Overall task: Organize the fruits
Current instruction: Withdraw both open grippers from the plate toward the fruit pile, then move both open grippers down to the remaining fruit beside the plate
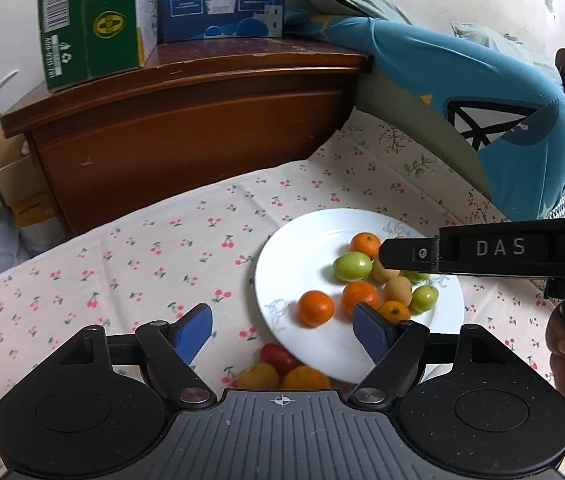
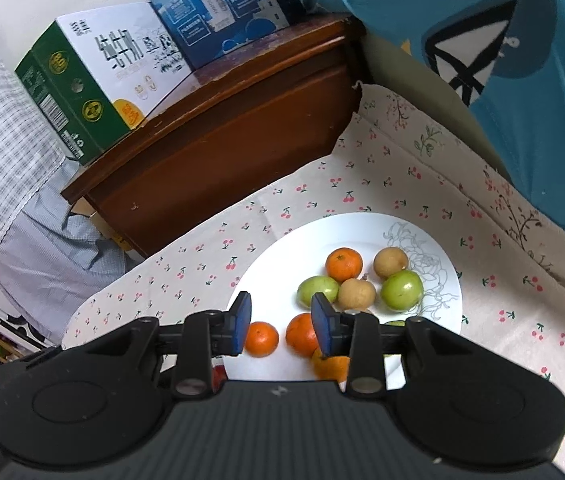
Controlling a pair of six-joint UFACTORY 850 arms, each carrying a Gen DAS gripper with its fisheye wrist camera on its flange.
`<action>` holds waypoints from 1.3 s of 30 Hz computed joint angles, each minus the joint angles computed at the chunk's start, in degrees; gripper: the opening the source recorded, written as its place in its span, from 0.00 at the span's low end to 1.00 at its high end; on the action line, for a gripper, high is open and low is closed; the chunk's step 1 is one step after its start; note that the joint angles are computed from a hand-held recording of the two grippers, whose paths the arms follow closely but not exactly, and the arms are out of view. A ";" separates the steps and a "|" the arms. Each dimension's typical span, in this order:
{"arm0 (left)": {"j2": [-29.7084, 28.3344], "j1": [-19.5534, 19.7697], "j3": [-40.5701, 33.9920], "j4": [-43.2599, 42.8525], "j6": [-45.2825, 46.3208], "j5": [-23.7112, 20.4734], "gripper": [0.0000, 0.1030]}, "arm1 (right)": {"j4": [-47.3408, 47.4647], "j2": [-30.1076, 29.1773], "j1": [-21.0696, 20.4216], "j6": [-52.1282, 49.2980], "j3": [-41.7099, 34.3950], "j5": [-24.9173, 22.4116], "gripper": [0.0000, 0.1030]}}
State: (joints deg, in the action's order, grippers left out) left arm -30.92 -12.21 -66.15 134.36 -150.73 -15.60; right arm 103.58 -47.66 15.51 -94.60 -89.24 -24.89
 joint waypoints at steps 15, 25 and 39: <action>4.63 0.09 6.50 -2.72 -0.54 -1.70 0.77 | 4.11 4.45 0.19 -6.71 7.70 -2.09 0.37; 8.66 2.04 11.76 -1.66 -6.68 -2.94 0.77 | 3.98 6.49 0.42 -8.87 11.52 -3.25 0.37; 10.62 4.29 16.03 -2.59 -8.25 -3.69 0.76 | -0.90 6.56 2.81 -11.14 14.89 -5.48 0.37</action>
State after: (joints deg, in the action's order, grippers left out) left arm -20.30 -7.92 -50.12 131.77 -158.98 -19.29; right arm 102.68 -41.10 18.32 -105.74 -74.34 -30.37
